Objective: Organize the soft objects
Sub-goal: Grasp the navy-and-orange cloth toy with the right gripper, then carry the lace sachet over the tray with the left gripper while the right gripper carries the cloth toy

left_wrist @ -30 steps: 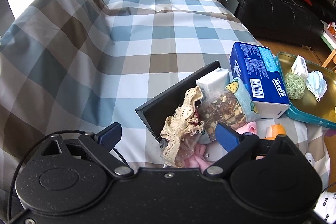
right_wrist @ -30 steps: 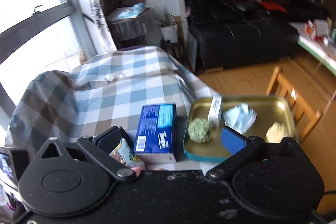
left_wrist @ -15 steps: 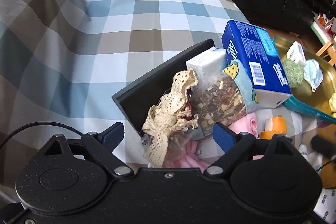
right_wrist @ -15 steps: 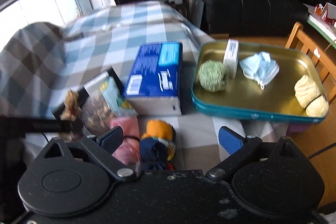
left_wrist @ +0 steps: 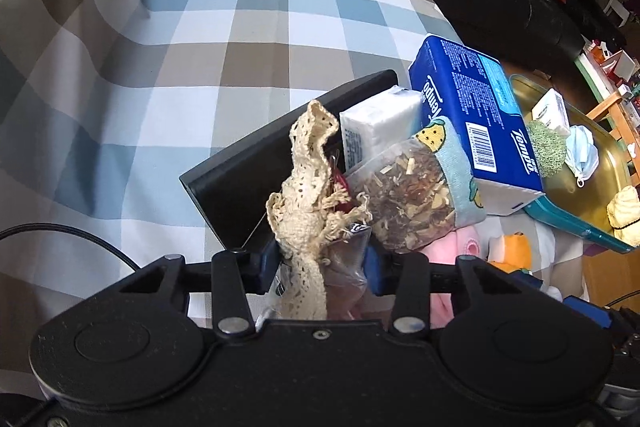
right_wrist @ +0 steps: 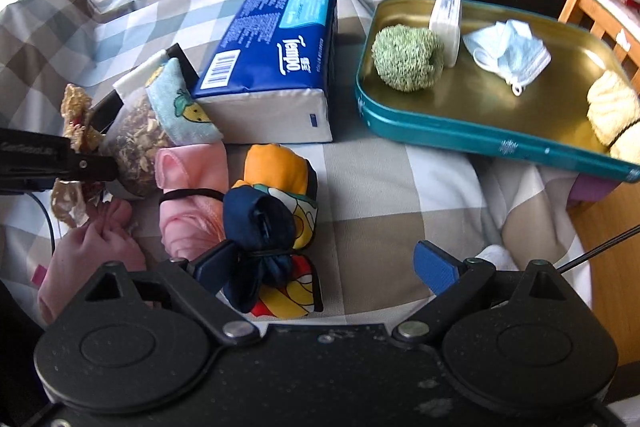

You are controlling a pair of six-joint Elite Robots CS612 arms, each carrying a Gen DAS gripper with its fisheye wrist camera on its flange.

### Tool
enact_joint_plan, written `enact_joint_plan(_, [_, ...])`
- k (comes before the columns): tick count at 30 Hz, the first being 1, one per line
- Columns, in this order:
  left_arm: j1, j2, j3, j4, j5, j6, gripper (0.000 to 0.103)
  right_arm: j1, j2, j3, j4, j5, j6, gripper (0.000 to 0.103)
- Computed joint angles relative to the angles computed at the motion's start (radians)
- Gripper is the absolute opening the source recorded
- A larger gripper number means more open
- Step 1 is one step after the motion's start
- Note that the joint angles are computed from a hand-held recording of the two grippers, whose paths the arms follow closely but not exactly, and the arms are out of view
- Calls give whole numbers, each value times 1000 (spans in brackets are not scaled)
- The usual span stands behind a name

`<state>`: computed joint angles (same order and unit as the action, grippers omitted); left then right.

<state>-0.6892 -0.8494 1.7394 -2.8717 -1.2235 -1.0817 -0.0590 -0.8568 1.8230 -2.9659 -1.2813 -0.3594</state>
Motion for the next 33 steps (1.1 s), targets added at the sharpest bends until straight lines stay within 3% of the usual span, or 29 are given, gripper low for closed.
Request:
enact_joint_plan(6, [-15, -14, 34, -66, 63, -34, 42, 9, 19, -20, 32, 20, 28, 95])
enact_joint_plan(11, [-17, -15, 46, -106, 75, -55, 42, 15, 30, -23, 38, 30, 27, 84])
enact_joint_plan(14, [-19, -15, 48, -113, 86, -62, 42, 8, 24, -17, 33, 65, 18, 55])
enact_joint_plan(15, [-20, -15, 49, -115, 89, -65, 42, 0, 20, -21, 61, 100, 22, 38])
enact_joint_plan(25, [-21, -15, 59, -138, 101, -100, 42, -50, 7, -26, 86, 257, 195, 39])
enact_joint_plan(33, [-23, -15, 56, -132, 103, -100, 42, -56, 0, -12, -13, 275, 221, 39])
